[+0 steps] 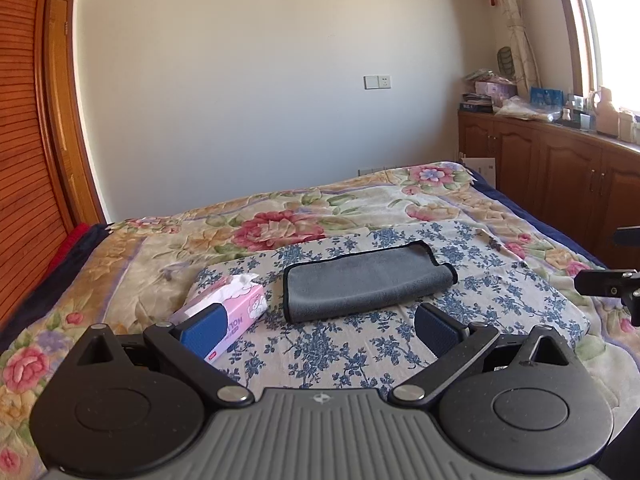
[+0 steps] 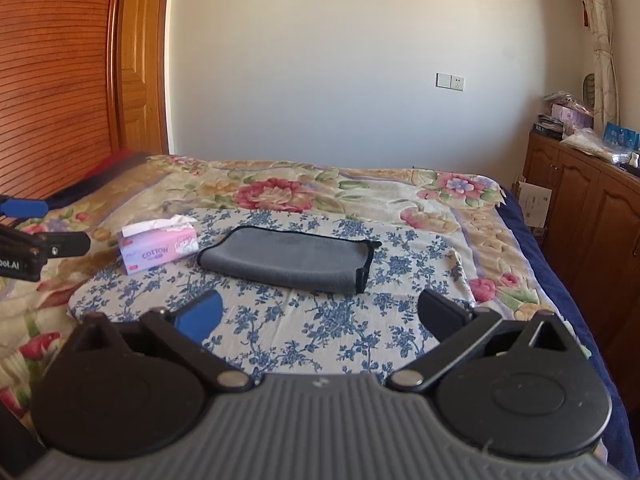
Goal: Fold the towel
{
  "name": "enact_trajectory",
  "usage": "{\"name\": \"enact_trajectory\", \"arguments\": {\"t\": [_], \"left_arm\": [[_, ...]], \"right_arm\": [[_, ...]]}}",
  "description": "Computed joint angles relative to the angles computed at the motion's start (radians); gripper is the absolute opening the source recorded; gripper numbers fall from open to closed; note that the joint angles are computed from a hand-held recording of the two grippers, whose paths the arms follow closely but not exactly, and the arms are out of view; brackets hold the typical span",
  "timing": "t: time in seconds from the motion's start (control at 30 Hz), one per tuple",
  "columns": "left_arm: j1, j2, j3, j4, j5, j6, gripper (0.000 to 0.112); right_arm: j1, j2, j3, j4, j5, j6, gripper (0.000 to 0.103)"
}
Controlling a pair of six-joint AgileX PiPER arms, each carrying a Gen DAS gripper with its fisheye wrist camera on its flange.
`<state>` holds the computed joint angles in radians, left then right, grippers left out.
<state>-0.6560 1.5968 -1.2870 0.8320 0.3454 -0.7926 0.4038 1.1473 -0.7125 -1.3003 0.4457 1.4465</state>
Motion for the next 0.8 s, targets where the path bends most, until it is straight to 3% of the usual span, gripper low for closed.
{"name": "enact_trajectory", "arguments": {"t": [0.4, 0.63, 0.8], "left_arm": [[-0.011, -0.025, 0.11, 0.32, -0.024, -0.368, 0.103], [-0.036, -0.029, 0.149, 0.443, 0.02, -0.494, 0.103], [-0.03, -0.038, 0.187, 0.512, 0.002, -0.597, 0.103]], "right_arm": [[0.06, 0.015, 0.061, -0.161, 0.039, 0.24, 0.103], [0.101, 0.014, 0.091, -0.247, 0.085, 0.361, 0.103], [0.124, 0.023, 0.107, -0.299, 0.121, 0.41, 0.103]]}}
